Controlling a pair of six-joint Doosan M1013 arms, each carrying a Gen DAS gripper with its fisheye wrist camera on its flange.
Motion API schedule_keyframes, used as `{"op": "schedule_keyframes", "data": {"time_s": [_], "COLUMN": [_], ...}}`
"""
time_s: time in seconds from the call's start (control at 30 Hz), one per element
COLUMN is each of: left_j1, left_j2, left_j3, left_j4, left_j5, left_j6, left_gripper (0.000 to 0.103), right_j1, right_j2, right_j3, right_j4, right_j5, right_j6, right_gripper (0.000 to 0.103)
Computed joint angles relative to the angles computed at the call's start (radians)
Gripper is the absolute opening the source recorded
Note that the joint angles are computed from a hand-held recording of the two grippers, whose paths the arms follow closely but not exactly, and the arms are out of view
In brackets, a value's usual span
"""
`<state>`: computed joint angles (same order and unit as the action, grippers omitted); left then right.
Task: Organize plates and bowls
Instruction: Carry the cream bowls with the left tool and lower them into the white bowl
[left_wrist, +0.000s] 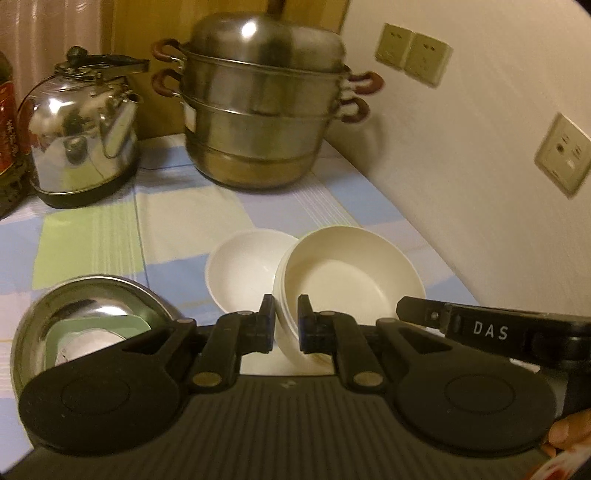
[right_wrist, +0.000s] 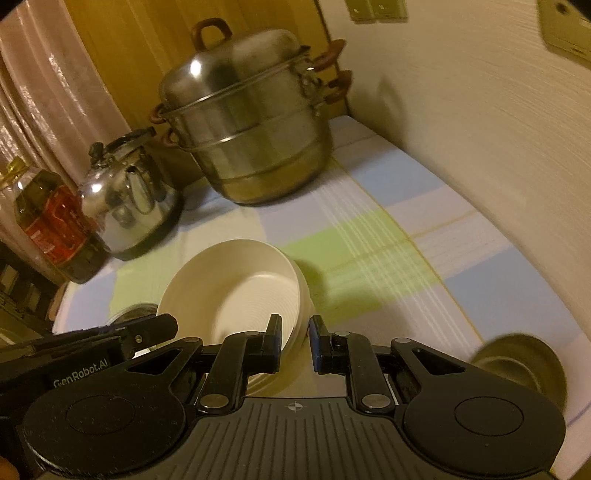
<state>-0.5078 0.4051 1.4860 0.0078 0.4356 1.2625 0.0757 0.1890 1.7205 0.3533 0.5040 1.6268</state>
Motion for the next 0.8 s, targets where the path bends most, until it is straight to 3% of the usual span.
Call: {"op": "schedule_keyframes", "data": {"time_s": [0.47, 0.8], "left_j1": [0.044, 0.052], "left_j2": [0.071, 0.101], "left_j3": [-0.102, -0.125], "left_j4": [0.015, 0.047], "left_j5": [0.047, 0.076], "left_j6": [-0.068, -0.097], "left_gripper": [0.010, 0.010], "right_j1": [-0.002, 0.000], "right_j2": [0.115, 0.156], "right_j3": [-0.151, -0.177], "right_j4": [0.075, 0.091], "right_j5": [0.082, 0.099], "right_j6": [-0.043, -0.066], "right_gripper": [0.016, 0.016]}}
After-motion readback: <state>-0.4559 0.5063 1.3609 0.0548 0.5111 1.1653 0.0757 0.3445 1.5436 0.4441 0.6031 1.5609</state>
